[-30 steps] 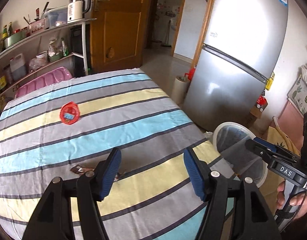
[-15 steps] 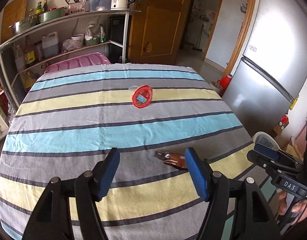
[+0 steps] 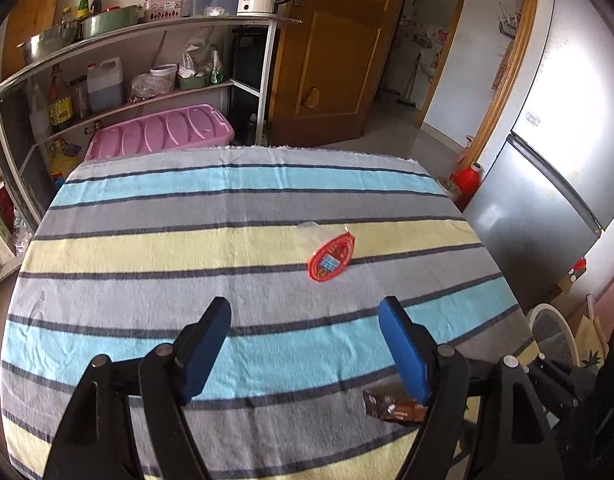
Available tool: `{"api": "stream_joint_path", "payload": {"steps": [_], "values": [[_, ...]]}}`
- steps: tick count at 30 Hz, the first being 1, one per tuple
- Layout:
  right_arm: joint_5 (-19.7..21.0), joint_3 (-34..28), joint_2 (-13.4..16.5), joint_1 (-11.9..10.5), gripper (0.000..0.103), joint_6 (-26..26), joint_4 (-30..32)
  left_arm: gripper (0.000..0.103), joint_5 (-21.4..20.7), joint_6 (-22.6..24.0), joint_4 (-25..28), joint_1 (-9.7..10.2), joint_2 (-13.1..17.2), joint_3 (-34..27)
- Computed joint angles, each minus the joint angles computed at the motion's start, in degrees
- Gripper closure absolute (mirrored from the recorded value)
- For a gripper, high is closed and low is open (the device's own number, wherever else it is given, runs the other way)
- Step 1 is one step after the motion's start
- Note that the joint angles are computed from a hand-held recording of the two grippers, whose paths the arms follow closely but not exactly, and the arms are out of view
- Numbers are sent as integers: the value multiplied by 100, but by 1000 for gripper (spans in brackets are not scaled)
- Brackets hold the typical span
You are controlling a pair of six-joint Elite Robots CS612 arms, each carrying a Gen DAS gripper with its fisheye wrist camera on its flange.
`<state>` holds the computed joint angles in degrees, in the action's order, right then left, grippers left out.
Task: Collect trash
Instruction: 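Grasp the clear red-lidded cup with the left gripper while the right grasps the brown wrapper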
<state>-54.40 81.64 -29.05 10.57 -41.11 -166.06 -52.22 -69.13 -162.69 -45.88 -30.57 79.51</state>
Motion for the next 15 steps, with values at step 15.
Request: {"api": "stream_joint_path", "payload": {"steps": [15], "values": [[-181, -254, 139, 182, 47, -530, 485, 18, -666, 126, 189, 402, 380, -665]]}}
